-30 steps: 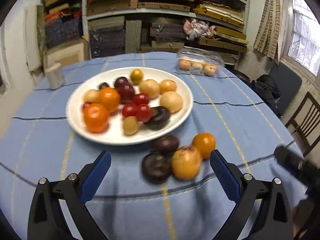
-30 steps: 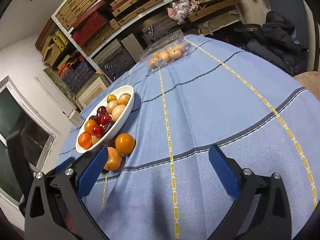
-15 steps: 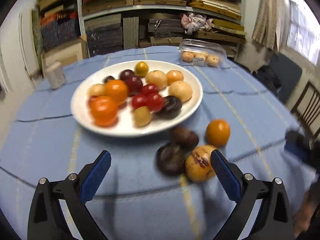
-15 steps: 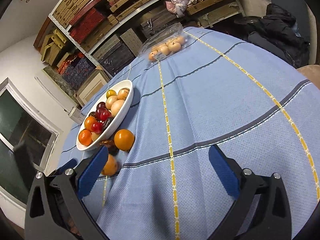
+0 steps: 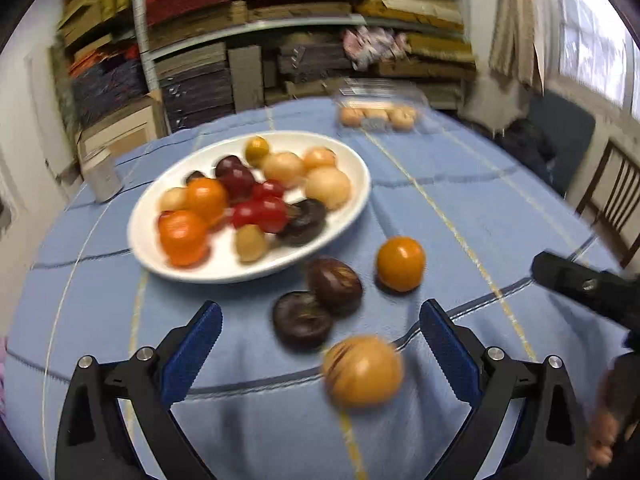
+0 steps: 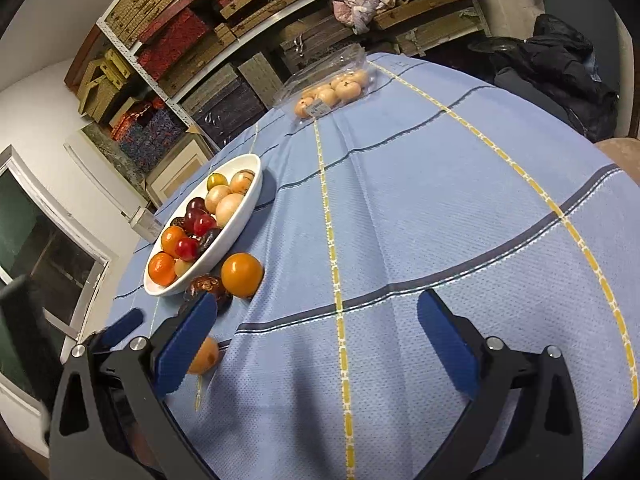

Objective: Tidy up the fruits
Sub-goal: 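Move both open tools back toward the remaining tan, orange and brown fruits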

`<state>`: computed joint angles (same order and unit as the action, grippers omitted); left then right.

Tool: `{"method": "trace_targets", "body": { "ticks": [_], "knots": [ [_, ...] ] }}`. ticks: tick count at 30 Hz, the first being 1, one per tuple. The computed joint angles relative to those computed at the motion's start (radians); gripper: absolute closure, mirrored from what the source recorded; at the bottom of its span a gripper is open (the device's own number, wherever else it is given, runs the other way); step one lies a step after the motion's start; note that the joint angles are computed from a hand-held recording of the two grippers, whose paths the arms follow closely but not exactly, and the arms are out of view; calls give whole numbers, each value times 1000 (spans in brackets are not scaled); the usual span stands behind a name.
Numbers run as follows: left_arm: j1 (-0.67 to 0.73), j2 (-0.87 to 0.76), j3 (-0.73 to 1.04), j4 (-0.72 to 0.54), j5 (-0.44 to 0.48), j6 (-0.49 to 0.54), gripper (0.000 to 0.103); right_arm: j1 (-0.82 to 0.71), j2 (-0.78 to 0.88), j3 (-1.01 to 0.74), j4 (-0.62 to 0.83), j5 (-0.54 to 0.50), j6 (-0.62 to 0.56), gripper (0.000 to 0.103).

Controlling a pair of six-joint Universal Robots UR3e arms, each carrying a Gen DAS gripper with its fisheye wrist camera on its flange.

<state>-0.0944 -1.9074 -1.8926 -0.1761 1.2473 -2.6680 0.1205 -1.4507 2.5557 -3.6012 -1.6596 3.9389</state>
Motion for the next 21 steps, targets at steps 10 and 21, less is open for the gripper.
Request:
{"method": "trace_targets", "body": {
  "ticks": [10, 21],
  "knots": [
    [233, 79, -188, 103, -3, 99, 3, 4, 7, 5, -30, 16, -15, 4],
    [400, 270, -408, 120, -132, 261, 3, 28, 15, -15, -12, -12, -17, 4]
  ]
}}
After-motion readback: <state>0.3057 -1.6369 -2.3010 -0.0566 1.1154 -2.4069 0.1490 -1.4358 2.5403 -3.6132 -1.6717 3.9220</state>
